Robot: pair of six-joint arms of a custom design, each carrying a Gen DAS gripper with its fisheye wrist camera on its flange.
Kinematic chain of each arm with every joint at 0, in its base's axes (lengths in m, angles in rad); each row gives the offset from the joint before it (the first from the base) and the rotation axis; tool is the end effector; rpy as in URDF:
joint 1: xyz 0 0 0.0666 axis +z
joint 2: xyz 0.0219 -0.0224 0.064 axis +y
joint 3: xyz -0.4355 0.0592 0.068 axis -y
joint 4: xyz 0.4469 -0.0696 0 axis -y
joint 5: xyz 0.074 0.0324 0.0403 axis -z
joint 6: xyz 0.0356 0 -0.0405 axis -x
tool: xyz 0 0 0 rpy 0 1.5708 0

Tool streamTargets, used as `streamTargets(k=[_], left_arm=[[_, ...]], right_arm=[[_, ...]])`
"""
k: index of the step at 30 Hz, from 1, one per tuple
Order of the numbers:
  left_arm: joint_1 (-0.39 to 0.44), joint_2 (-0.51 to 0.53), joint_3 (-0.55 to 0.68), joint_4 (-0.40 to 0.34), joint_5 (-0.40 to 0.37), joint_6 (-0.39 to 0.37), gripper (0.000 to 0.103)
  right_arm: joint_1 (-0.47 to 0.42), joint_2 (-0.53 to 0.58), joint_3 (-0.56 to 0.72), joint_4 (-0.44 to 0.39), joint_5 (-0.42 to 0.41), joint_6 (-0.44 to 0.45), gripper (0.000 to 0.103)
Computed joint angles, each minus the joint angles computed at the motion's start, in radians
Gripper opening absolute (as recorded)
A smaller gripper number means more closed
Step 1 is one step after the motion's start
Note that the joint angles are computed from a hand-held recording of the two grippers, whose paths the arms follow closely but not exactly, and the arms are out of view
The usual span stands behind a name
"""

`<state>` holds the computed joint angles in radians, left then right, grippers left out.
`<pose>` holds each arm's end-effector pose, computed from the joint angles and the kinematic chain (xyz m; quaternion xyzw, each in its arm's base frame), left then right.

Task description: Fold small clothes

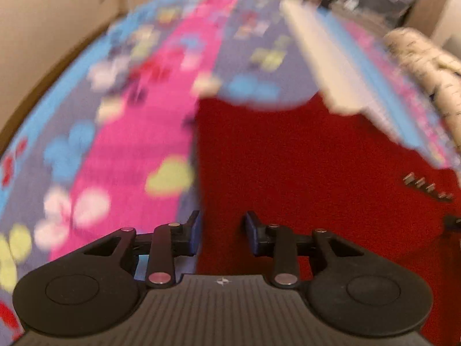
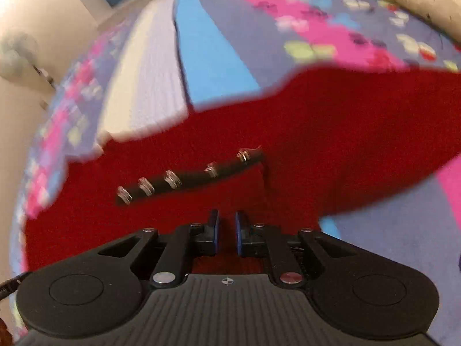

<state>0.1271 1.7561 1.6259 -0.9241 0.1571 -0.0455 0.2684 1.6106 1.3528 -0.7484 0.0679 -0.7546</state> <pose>0.6612 0.0785 0.3931 -0.0193 0.9639 -0.0536 0.2602 0.5771 0.1558 0.3565 0.2402 0.9294 0.1078 0.2587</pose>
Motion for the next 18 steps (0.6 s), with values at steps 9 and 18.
streamTargets(k=[9, 18], left_arm=[[-0.018, -0.077, -0.05, 0.11, 0.105, 0.014, 0.037], [-0.039, -0.123, -0.093, 0.171, 0.128, 0.015, 0.037]], right_arm=[[-0.017, -0.126, -0.08, 0.117, 0.141, -0.005, 0.012], [-0.154, -0.252, -0.231, 0.184, 0.226, -0.003, 0.012]])
